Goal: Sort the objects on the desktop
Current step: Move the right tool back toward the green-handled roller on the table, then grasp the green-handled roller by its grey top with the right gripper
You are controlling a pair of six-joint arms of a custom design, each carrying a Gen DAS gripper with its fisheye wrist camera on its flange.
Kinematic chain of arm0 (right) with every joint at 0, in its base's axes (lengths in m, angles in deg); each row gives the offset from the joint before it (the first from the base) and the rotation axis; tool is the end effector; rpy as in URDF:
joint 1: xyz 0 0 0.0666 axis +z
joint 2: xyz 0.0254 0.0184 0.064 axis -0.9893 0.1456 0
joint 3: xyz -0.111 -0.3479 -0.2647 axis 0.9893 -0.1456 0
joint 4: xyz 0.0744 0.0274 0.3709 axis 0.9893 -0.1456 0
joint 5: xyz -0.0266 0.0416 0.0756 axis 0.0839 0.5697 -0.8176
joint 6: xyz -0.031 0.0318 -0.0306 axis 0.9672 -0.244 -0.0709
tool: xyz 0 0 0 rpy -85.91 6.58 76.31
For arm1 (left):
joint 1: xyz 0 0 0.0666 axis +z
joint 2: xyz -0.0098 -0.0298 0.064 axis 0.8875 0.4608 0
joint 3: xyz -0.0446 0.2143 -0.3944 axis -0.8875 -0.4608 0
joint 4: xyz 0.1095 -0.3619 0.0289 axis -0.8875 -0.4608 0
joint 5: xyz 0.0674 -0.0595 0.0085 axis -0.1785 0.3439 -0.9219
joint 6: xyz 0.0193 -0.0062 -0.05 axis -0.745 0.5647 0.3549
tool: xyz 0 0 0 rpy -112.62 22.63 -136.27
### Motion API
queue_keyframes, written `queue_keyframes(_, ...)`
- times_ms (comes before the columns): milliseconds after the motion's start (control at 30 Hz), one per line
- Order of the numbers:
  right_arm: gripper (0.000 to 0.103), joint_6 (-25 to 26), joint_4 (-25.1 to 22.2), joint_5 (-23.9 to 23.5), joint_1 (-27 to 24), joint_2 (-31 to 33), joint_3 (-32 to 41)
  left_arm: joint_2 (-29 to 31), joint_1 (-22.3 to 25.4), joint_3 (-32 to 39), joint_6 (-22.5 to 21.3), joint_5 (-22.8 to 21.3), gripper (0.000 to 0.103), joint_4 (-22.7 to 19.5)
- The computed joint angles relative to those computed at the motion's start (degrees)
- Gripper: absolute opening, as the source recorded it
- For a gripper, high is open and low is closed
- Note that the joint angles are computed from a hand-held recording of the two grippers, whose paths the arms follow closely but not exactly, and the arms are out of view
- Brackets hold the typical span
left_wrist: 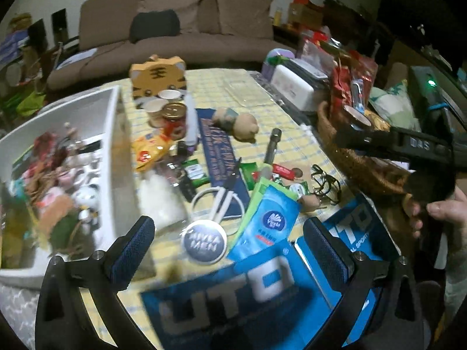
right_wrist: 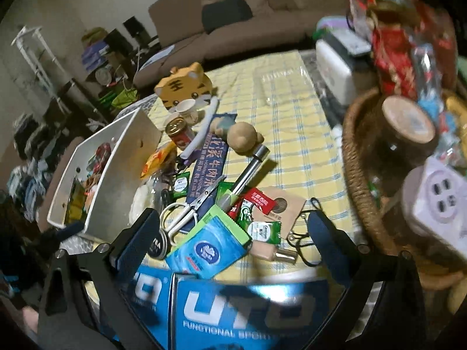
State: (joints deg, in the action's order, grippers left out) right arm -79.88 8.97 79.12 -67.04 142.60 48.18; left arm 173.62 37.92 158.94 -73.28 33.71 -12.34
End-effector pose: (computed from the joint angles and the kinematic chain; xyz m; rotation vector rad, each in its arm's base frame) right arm 0.5648 0.1488 0.4090 0.3356 2.4725 0.4286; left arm 0.5650 -0.2665 0.3963 0.5624 2.4025 -0.4190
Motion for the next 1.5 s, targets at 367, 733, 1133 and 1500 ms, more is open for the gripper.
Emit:
queue_keyframes(367,0.093,-5.95,2.03,-11.16,-3.62,10.12,6.53,7.85,-0.67,9.08,-3.49,5.72,0.103,-4.16)
queue_keyframes(733,0.059,-7.98,-7.01,-14.58,-5.65,20.66,18.24,11.24,-1.82,13.35,-8.48,4.48,0.103,-9.13)
queue_keyframes(1133,0.011,-5.8,3.96,-15.44,-5.43,17.02,13.04,14.44,-3.07,19.5,-9.8,1.15,0.103,-12.8)
queue_keyframes(1500,0.008,1.54,8.52,-13.6,-0.2,8.06,12.34,14.03,-1.81,21.09,-3.58,3.84,0.103,-5.02)
